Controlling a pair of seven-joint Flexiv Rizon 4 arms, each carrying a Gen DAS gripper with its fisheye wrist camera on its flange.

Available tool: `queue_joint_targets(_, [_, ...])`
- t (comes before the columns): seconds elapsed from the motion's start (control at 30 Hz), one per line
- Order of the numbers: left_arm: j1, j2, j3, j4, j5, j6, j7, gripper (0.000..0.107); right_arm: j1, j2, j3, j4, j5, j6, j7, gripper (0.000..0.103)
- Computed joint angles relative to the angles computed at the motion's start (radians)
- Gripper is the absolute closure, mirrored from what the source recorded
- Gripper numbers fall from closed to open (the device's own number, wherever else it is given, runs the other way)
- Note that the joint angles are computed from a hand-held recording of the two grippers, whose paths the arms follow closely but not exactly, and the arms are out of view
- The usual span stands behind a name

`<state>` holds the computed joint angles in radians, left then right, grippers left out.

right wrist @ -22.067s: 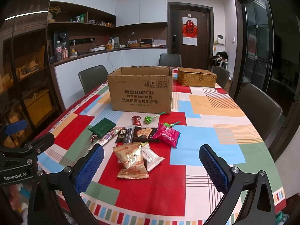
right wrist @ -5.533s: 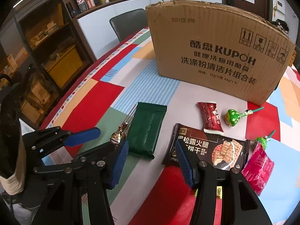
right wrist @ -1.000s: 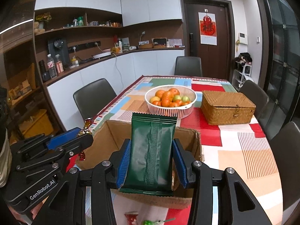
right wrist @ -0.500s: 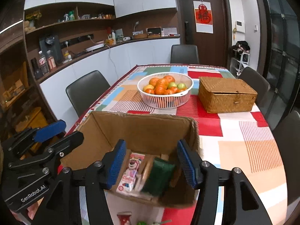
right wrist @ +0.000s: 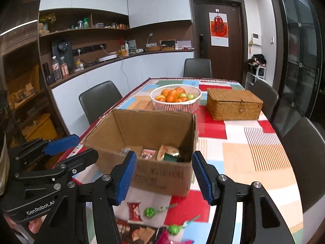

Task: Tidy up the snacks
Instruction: 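Move both tools back from the box toward the remaining snacks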

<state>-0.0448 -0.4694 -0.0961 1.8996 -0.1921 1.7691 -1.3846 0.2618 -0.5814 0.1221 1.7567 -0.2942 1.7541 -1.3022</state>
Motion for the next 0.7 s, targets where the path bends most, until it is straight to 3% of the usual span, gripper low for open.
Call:
queue_joint_targets(0.33, [-0.005, 0.029, -0.014, 0.084, 0.0, -0.015, -0.029, 0.057, -0.094, 0.03, 0.099, 0.104, 0.018, 0.006, 0.021, 0.046])
queue_joint_targets(0.7, [-0.033, 0.004, 0.014, 0.109, -0.013, -0.071, -0.051, 0.057, -0.104, 0.007, 0.11, 0.133, 0.044, -0.067, 0.055, 0.046])
